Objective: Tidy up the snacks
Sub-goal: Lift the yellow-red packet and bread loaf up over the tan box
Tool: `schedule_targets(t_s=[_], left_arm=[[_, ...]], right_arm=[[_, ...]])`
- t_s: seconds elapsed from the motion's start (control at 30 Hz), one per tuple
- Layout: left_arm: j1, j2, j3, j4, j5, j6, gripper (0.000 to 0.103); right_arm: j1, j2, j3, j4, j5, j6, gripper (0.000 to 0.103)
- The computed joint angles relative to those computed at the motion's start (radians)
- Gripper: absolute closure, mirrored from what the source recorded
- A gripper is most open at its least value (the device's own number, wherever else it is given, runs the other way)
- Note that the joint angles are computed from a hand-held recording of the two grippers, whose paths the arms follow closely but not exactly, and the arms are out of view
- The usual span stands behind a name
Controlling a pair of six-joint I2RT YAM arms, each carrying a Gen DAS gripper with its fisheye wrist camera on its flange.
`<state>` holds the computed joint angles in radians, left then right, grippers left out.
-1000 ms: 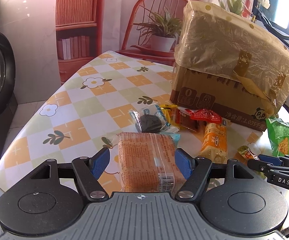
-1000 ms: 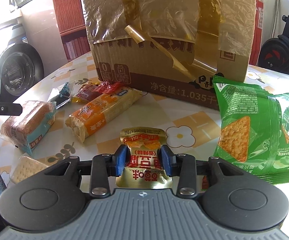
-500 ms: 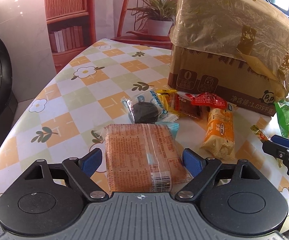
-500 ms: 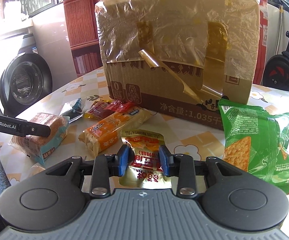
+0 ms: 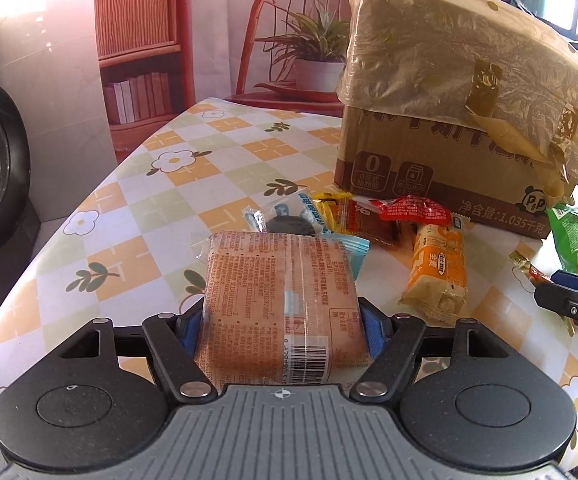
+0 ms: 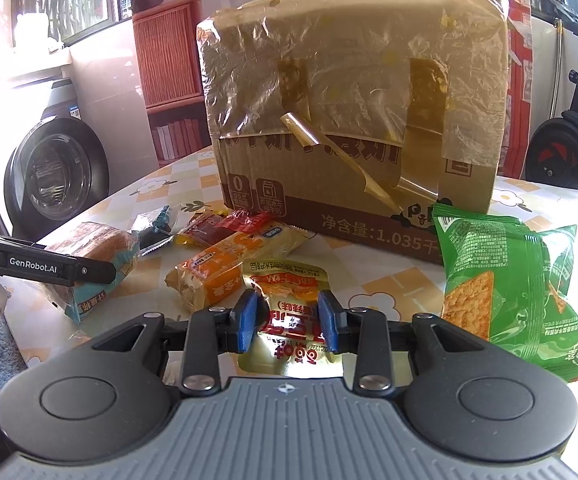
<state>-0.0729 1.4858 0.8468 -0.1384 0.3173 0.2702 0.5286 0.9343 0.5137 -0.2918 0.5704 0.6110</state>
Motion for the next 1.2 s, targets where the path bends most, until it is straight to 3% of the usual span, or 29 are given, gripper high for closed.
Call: schedule_targets(t_s=[0.23, 0.47, 0.73, 0.93, 1.2], left_arm=[[0.014, -0.096, -0.009, 0.019, 0.04, -0.013, 0.028], [0.033, -0.162, 0.103, -0.009, 0.135, -0.055, 0.028], [-0.048, -0.149, 0.281, 0.019, 0.157, -0.133, 0.028], [-0.181, -0.002, 0.511, -0.006, 0.113, -0.167, 0.028], [-0.362, 0.371, 0.99, -0.24, -0.01, -0.205, 0.028]], right_arm=[[0.003, -0.018, 0.024, 0.001, 0.022, -0.045, 0.068], [-0.016, -0.046, 0.12, 0.069, 0.042, -0.215, 0.068], [-0.174, -0.014, 0.301, 0.189, -0.103, -0.437, 0.068], [-0.415, 0.126, 0.472, 0.184, -0.269, -0.537, 0.067], [-0.612, 0.296, 0.572, 0.109, -0.338, -0.502, 0.066]])
